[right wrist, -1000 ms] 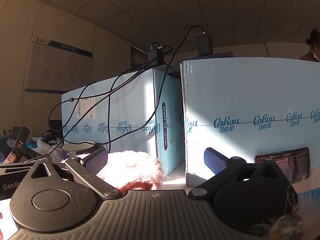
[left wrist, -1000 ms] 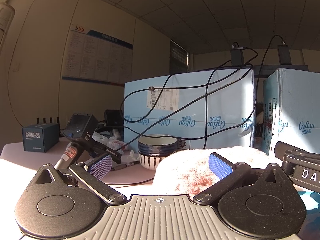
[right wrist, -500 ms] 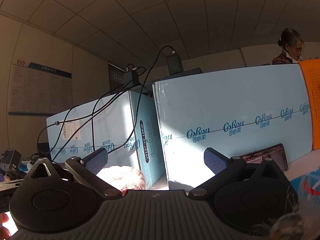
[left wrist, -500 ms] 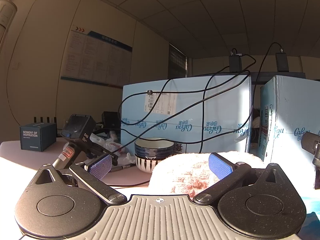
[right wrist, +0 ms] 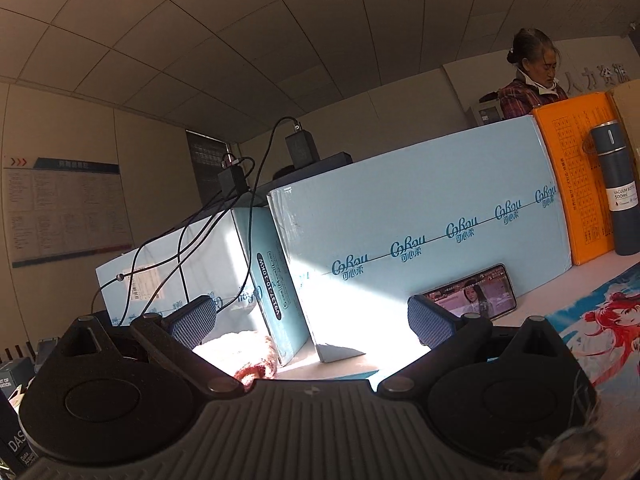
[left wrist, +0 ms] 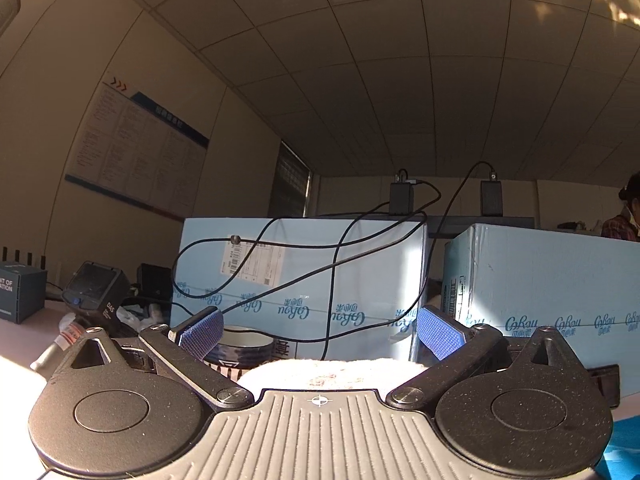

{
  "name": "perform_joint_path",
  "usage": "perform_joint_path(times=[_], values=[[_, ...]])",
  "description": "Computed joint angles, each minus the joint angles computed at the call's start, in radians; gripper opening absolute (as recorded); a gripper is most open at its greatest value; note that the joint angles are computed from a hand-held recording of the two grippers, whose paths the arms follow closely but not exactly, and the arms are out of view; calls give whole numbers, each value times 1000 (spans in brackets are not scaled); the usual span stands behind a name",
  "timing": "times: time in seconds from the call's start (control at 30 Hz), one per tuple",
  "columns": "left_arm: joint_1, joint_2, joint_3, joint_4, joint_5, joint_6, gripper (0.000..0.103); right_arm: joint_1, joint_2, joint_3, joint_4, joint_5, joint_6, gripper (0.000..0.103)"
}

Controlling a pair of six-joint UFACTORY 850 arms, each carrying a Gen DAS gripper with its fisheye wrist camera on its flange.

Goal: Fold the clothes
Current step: 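Lift both grippers and move them toward the pile of clothes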

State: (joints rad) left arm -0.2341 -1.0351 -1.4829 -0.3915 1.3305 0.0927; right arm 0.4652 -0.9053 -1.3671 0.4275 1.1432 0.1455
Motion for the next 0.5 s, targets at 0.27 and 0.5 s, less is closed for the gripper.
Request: perform_joint_path(times=[0.27,0.5], values=[[-36,32,14,174,-94,27,103,-50,108,208,-21,60,62,103],[-86,26,-49,497,-251,-158,103,-88,168,325,188,103,-104,103]])
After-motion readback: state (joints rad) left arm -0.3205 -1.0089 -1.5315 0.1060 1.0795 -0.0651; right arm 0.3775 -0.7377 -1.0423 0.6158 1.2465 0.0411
